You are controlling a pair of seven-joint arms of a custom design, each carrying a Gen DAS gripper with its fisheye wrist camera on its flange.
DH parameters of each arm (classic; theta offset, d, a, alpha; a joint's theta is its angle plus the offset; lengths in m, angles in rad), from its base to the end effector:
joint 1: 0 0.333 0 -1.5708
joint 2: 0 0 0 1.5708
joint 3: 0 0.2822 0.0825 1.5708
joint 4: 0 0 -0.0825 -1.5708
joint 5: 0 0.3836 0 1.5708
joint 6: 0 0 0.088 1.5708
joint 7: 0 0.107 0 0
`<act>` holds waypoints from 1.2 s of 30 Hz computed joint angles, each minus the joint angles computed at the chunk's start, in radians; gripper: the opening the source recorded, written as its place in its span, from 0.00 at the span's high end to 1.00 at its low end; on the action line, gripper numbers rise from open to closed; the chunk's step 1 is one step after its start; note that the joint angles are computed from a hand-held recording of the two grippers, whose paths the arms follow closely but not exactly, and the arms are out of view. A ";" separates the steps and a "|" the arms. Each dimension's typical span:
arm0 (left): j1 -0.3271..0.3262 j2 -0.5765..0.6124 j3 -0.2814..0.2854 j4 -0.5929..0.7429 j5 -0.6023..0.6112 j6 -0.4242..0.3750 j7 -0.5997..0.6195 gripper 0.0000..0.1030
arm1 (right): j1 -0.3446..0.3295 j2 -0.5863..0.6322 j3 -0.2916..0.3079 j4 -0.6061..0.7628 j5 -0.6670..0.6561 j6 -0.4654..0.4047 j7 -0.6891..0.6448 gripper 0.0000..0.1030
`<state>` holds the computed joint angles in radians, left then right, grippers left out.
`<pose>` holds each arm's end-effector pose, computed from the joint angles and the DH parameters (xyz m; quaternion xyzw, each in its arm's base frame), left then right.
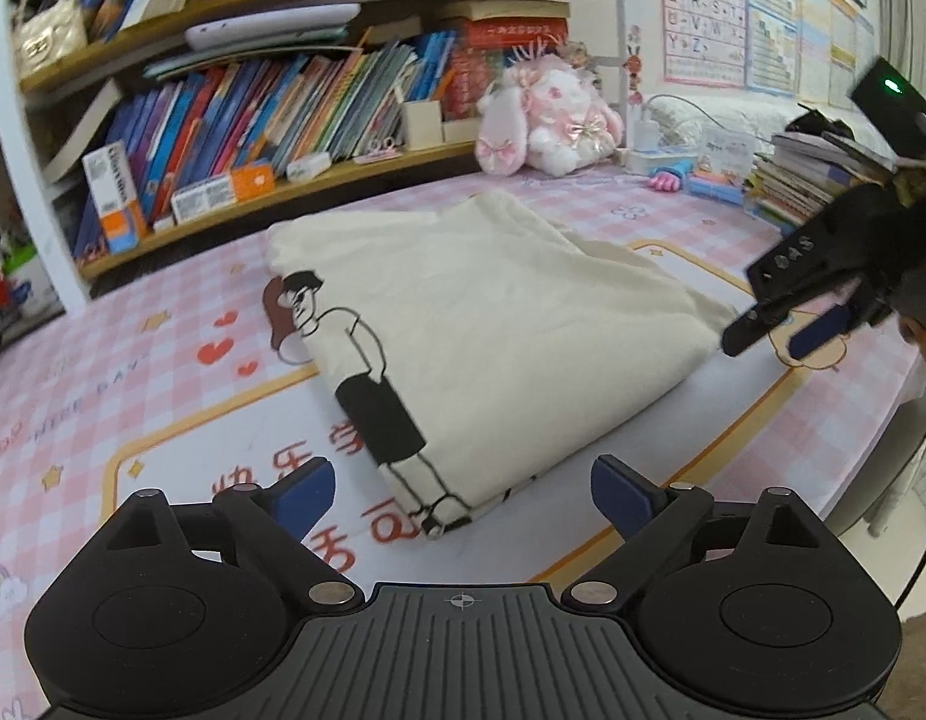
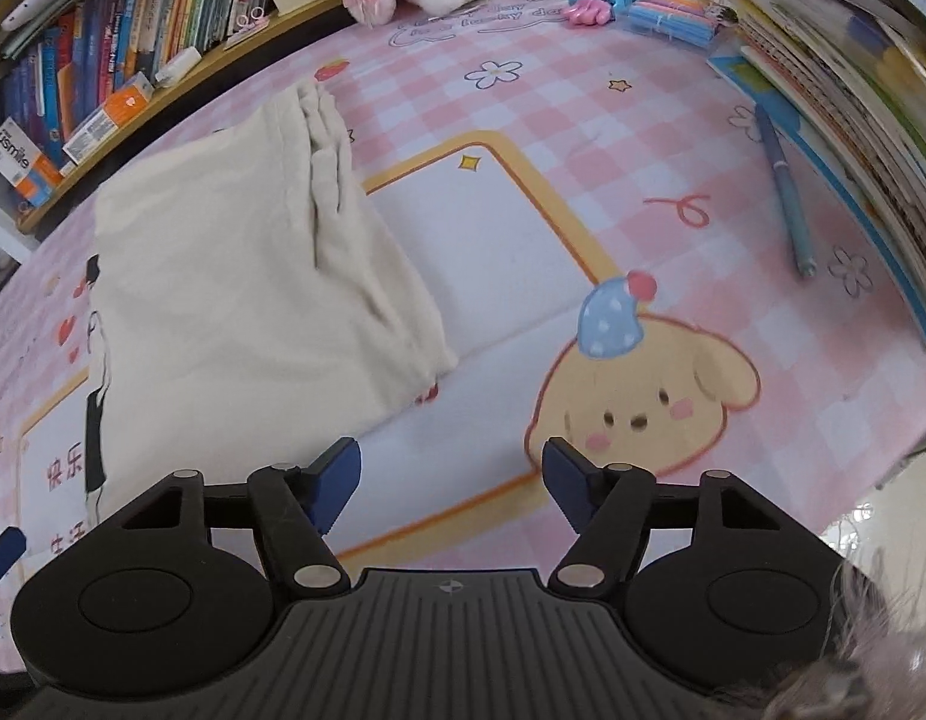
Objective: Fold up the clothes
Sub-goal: 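Grasp one end of the shirt strip with the right gripper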
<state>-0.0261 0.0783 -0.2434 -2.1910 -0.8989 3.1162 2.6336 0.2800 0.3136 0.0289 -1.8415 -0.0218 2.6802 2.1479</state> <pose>0.5664 -0.0856 0.3948 -0.4896 0.7659 -0.3212 0.2655 0.6297 0.2002 0.3848 -0.5904 0.7642 -0.0901 0.2435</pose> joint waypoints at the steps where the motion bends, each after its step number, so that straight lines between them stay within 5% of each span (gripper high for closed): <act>1: -0.007 0.005 0.006 0.001 0.032 0.005 -0.026 0.08 | -0.007 0.014 0.005 0.017 0.009 -0.006 -0.017 0.38; 7: -0.052 0.039 0.056 0.000 0.317 0.045 -0.285 0.08 | -0.025 0.094 0.023 0.130 0.042 -0.044 -0.137 0.40; 9: -0.080 0.051 0.090 0.001 0.414 0.059 -0.377 0.08 | -0.041 0.104 0.043 0.148 0.074 -0.057 -0.203 0.52; 13: -0.173 0.077 0.198 0.011 0.610 0.075 -0.550 0.08 | -0.074 0.137 0.090 0.212 0.151 -0.131 -0.396 0.95; 15: -0.220 0.090 0.250 0.020 0.688 0.078 -0.615 0.08 | -0.088 0.152 0.106 0.246 0.207 -0.175 -0.468 1.00; 20: -0.328 0.123 0.366 0.039 0.838 0.100 -0.731 0.07 | -0.157 0.113 0.164 0.224 0.466 -0.120 -0.638 1.00; 24: -0.442 0.151 0.486 0.056 0.931 0.126 -0.821 0.07 | -0.130 0.107 0.121 0.251 0.485 -0.124 -0.629 0.99; 26: -0.438 0.155 0.481 0.057 0.952 0.136 -0.847 0.07 | -0.089 0.101 0.071 0.243 0.397 -0.114 -0.566 0.94; 28: -0.415 0.156 0.458 0.060 0.971 0.130 -0.866 0.07 | -0.060 0.101 0.030 0.240 0.306 -0.115 -0.495 0.61; 29: -0.420 0.159 0.463 0.062 0.983 0.128 -0.880 0.07 | -0.051 0.106 0.020 0.240 0.278 -0.115 -0.460 0.55; 36: -0.408 0.160 0.456 0.066 1.078 0.125 -0.946 0.07 | -0.087 0.212 0.044 0.359 0.270 -0.217 -0.460 0.54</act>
